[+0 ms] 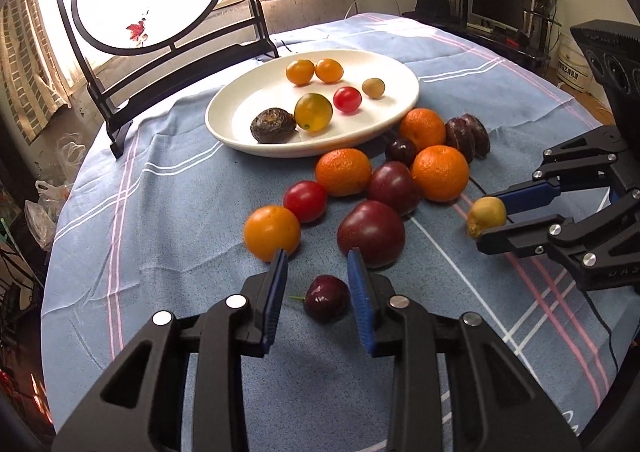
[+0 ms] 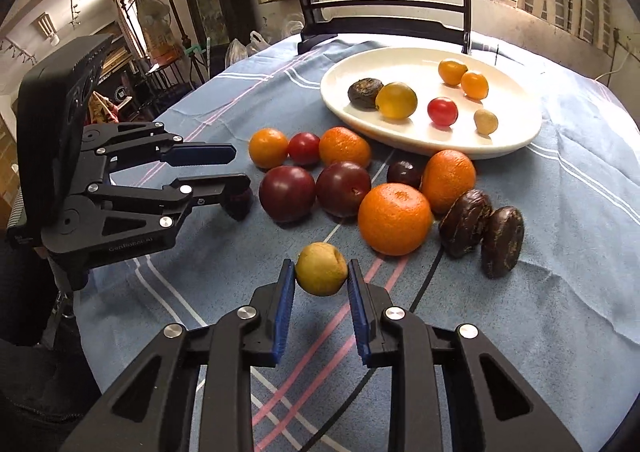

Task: Organize fruits
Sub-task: 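Grasp a small yellow fruit from the pile with the right tool, then lower the yellow fruit onto the white plate and open the right tool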

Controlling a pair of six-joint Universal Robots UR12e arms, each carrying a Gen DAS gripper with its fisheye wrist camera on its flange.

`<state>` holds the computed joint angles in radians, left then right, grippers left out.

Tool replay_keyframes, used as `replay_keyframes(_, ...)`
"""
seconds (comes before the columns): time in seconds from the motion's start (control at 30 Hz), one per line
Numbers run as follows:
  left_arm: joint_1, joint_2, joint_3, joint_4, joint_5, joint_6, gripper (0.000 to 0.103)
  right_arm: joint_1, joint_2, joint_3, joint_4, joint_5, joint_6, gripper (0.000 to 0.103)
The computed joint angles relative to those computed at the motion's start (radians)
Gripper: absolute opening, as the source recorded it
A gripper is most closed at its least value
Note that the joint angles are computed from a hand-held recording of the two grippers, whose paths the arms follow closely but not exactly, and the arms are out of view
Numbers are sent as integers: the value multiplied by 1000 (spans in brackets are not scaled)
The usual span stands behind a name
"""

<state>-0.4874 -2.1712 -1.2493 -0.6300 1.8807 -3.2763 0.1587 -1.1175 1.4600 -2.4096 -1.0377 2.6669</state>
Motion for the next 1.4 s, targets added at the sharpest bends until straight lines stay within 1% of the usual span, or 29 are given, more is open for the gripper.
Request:
replay_keyframes(0.1, 0, -16, 41, -10, 26, -3, 31, -13, 3, -13, -39, 18, 33, 27)
replay_keyframes(0.2, 4, -45, 109, -19, 45, -20, 31, -20, 18, -46, -84, 21, 75, 27)
replay_keyframes(0.3, 7, -91, 204, -30, 97, -51, 31, -25, 48, -100, -114, 24, 121, 27)
replay_keyframes(0.37, 10, -128, 276, -42, 125, -75, 31, -22, 76, -143, -145, 4, 162, 27)
replay_keyframes(0.43, 10, -172, 354, -61, 172, -87, 31, -17, 107, -192, -161, -13, 191, 27)
replay_keyframes(0.6, 17, -262, 507, -142, 220, -103, 31, -7, 184, -311, -142, -31, 229, 27)
replay_keyframes(0.7, 27, -297, 563, -196, 210, -126, 31, -5, 216, -358, -119, -34, 237, 27)
replay_keyframes(0.87, 44, -333, 614, -263, 191, -154, 31, 8, 265, -427, -64, -56, 229, 27)
replay_keyframes(1.07, 58, -350, 639, -298, 170, -181, 31, 26, 308, -490, 0, -99, 206, 28)
replay_keyframes(1.13, 60, -352, 641, -303, 165, -182, 32, 30, 312, -495, 5, -109, 201, 43)
replay_keyframes(1.17, 60, -352, 641, -305, 166, -184, 39, 31, 309, -487, -17, -118, 209, 51)
replay_keyframes(1.23, 62, -347, 631, -302, 166, -193, 44, 28, 302, -473, -37, -115, 215, 51)
replay_keyframes(1.4, 62, -329, 599, -298, 156, -210, 45, 11, 270, -424, -64, -75, 236, 52)
